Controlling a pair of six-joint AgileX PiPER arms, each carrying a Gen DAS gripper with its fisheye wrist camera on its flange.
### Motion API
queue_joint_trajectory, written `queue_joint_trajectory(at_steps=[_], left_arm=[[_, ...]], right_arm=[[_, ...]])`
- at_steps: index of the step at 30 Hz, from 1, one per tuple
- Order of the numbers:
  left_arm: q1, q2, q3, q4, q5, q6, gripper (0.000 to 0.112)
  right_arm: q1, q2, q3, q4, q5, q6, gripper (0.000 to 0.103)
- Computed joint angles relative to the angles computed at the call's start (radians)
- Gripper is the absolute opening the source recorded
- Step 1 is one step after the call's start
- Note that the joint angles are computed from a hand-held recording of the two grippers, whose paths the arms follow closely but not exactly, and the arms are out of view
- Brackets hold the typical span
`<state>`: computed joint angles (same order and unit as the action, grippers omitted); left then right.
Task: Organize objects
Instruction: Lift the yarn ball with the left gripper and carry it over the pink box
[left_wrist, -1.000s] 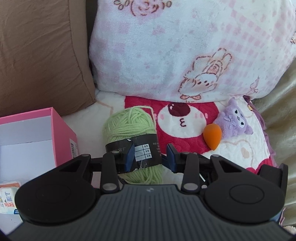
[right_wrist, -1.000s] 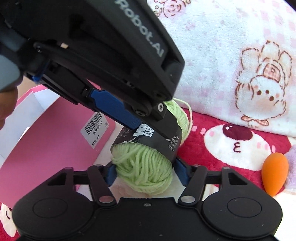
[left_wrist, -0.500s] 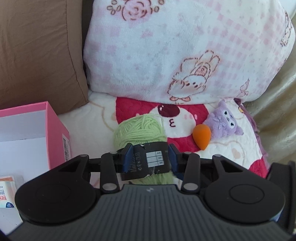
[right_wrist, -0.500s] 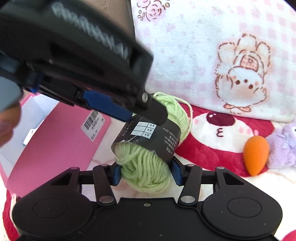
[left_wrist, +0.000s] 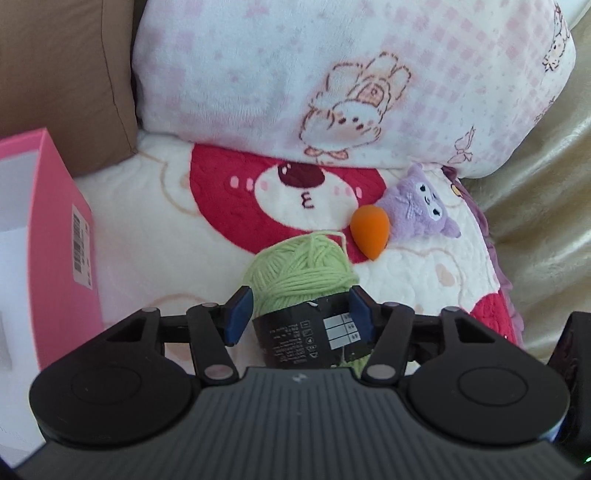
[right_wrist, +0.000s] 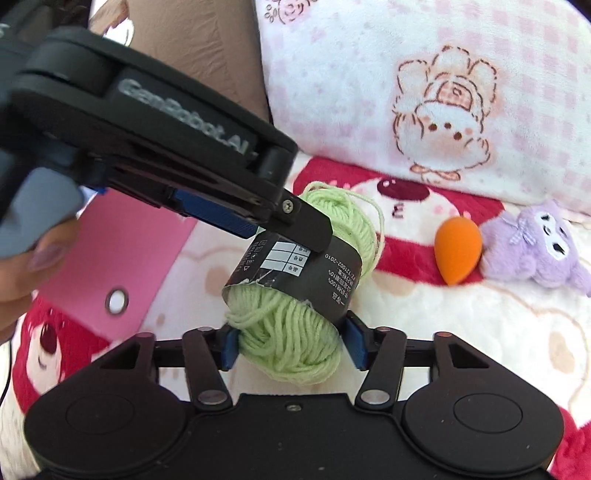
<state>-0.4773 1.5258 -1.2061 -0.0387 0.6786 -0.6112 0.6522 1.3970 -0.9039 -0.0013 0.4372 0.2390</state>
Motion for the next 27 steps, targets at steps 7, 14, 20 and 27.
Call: queue_joint_trajectory(at_steps=[7,14,20,27], left_arm=[[-0.001,-0.038,0.089,-0.089,-0.066,0.024,0.057],[-0.001,-0.065,0.165,-0.151,-0.147,0.018,0.056],[-0.030,-0.079,0.225,-0.080,-0.236,-0.064,0.051],[-0.075,-0.092,0.264,0.036,-0.276,-0.193,0.049]], right_arm=[[0.039,-0.073,0.029,-0.047,0.044,0.096,0.078],[0.083,-0.045,0.073,-0.250,-0.031,0.320,0.085],[0.033,-0.018,0.097,-0.185,-0.096,0.273,0.085],[0.048,-0.007,0.102,-0.118,-0.094,0.234,0.082]])
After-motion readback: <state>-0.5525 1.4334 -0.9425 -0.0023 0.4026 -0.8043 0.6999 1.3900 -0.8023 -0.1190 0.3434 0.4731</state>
